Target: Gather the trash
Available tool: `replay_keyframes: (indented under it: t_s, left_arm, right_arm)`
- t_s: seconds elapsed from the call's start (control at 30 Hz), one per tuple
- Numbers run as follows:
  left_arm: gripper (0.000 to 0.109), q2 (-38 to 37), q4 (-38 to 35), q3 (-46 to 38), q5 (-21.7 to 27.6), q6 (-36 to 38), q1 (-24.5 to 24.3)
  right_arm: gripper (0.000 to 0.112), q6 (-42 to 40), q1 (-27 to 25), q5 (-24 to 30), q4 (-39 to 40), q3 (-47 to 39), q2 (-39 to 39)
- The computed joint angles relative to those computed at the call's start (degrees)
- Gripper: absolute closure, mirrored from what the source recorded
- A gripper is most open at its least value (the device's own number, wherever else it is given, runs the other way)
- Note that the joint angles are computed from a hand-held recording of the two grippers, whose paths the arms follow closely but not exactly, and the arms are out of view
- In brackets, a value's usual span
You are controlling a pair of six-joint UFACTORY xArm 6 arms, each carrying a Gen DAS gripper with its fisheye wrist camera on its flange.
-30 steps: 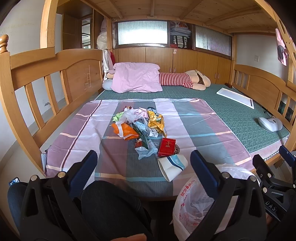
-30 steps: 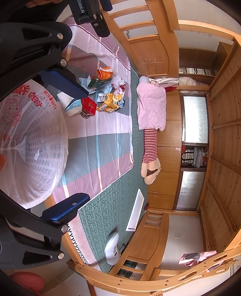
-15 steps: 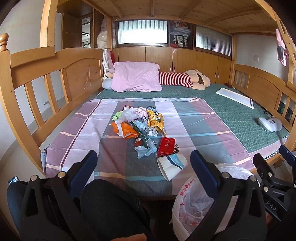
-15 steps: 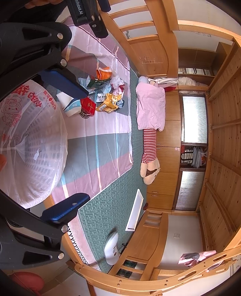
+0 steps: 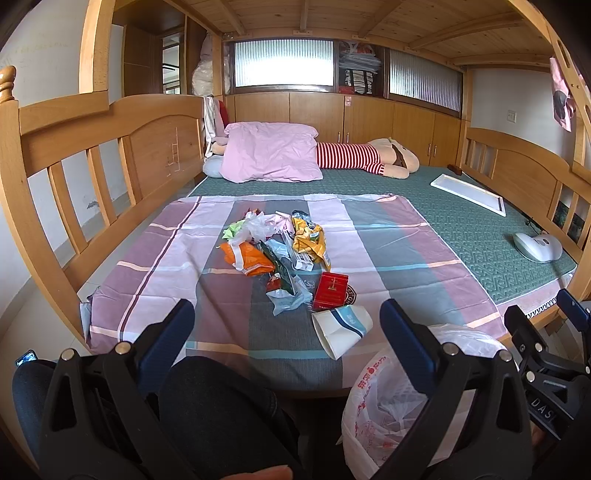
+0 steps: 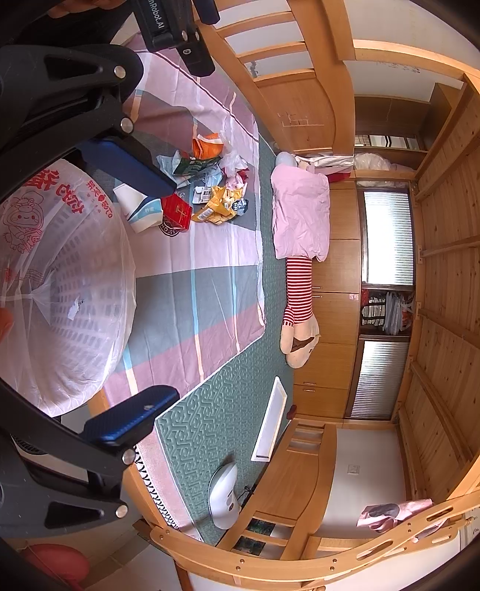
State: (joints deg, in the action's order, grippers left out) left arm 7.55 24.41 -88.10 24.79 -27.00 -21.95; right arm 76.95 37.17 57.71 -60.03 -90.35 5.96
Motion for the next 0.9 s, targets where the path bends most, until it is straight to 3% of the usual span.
replay_keyframes:
  t_s: [0.9]
  left_arm:
    - [0.009, -0.1, -0.1, 0.5, 0.2, 0.1, -0.3]
  right_arm:
    - [0.013, -0.2, 0.1, -0.1, 0.2, -0.5, 0.6]
